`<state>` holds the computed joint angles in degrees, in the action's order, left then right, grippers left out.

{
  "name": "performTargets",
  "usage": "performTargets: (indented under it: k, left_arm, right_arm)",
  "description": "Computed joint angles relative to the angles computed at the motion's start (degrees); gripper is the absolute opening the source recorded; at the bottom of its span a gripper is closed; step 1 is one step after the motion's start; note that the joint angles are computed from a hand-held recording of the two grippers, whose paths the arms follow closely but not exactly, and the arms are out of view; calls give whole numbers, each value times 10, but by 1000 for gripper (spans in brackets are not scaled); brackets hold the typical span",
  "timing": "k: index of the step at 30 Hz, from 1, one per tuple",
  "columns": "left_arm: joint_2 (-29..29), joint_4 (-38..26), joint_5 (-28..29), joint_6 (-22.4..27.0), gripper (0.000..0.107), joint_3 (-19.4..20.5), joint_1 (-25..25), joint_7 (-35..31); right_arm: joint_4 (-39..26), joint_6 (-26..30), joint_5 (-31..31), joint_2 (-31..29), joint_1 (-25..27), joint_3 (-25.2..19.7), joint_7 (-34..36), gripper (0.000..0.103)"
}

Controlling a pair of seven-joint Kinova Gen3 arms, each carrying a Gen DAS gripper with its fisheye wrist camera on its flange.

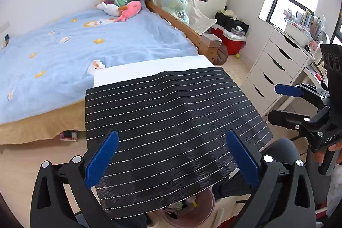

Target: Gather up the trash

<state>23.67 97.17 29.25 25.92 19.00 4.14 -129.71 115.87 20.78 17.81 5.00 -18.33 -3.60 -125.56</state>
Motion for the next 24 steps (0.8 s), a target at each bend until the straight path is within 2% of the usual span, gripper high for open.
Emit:
performTargets:
  k: [24]
  left_arm:
    - [0, 0, 2, 0, 97, -1, 0, -1]
  right_arm:
    - [0, 0, 5, 1, -3, 0, -6, 100]
